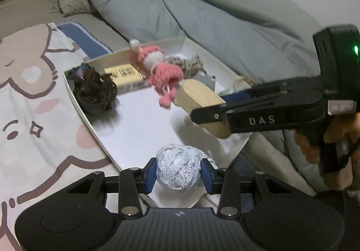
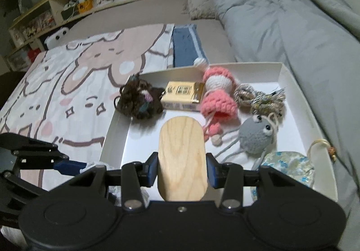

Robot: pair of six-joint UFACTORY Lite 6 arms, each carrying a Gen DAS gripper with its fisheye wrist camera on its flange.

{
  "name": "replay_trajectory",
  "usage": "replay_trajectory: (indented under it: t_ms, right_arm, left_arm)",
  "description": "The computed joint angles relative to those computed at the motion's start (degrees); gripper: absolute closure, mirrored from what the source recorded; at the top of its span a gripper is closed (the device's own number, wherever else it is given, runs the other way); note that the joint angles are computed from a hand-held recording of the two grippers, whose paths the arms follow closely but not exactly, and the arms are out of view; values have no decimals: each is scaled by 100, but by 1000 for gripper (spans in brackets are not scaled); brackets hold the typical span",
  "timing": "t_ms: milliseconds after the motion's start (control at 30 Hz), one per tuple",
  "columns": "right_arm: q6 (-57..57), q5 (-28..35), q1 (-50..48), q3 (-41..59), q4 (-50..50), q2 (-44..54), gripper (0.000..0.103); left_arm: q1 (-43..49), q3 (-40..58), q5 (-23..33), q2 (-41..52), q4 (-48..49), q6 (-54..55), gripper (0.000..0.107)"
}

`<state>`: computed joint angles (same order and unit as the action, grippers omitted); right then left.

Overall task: Organize objects
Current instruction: 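Lower both tools into the box and open them to release yarn ball and block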

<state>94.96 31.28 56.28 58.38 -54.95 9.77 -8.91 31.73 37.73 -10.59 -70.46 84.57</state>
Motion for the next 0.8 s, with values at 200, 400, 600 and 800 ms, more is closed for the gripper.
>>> replay_trajectory:
  t_ms: [200,400,600,800]
  right_arm:
    - [-250,-184,-130,215,54,357,58]
    - [-808,-498,-304,405,379,605,35]
    - [-709,98,-162,437,477,509,18]
    - [-495,247,-79,278,408,278,18]
  left_arm:
    - [-276,66,-565,56,358,-119,51]
    - [-293,94,-901,-118,470,-294,32]
    - [-268,183,-977,-87,649,-530,31]
    - [-250,138,-985,-215,725,-644,31]
